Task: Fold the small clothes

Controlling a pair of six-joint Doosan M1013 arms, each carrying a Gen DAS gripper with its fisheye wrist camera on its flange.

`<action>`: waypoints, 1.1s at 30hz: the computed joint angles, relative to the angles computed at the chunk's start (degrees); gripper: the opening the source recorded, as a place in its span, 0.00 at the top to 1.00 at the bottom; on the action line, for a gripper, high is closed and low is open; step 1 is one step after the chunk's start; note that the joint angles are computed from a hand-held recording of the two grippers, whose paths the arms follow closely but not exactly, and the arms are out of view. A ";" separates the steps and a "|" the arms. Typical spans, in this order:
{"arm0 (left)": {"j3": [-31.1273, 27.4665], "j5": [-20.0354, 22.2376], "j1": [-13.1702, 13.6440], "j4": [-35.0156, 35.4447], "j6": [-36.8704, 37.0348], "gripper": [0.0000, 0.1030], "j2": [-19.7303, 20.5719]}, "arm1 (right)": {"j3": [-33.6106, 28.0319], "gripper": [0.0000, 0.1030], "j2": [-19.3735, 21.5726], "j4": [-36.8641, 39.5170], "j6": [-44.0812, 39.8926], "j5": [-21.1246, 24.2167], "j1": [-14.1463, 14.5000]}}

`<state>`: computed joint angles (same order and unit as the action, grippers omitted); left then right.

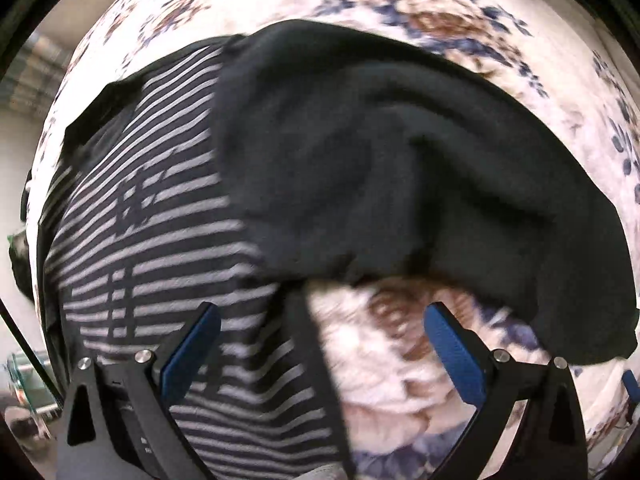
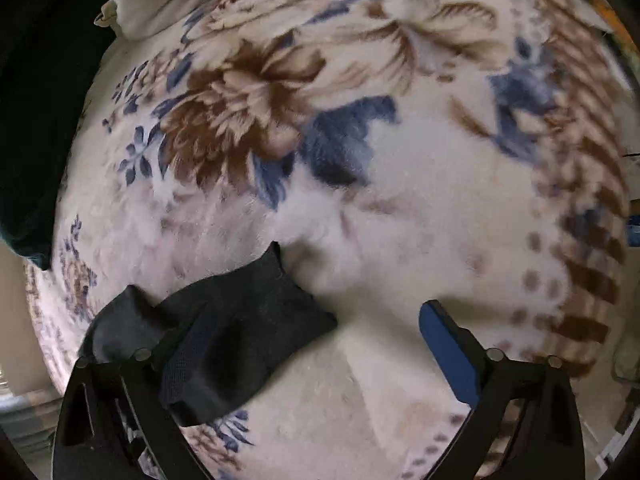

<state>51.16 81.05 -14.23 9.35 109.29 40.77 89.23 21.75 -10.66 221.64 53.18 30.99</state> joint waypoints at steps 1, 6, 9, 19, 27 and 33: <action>-0.08 -0.11 -0.23 -0.01 0.12 0.00 0.13 | 0.40 0.15 0.14 0.08 -0.24 -1.44 -0.23; -0.36 -0.09 -0.97 0.27 0.05 0.00 0.66 | 1.18 0.23 1.24 -2.34 2.40 -5.83 -0.23; -0.10 -0.02 -0.92 0.26 -0.33 0.00 0.87 | 1.48 0.30 1.12 -7.05 7.70 -7.05 0.45; -1.37 1.12 0.23 -0.51 -0.88 0.00 1.37 | -4.08 0.85 1.80 -14.34 1.85 -1.80 1.65; -8.02 3.25 3.06 -1.32 -1.94 0.00 4.44 | -20.42 0.86 6.07 -17.73 -17.52 10.81 2.46; -18.77 6.70 6.80 -0.98 -4.69 0.00 9.99 | -43.25 0.86 17.17 -14.87 -36.26 14.71 2.36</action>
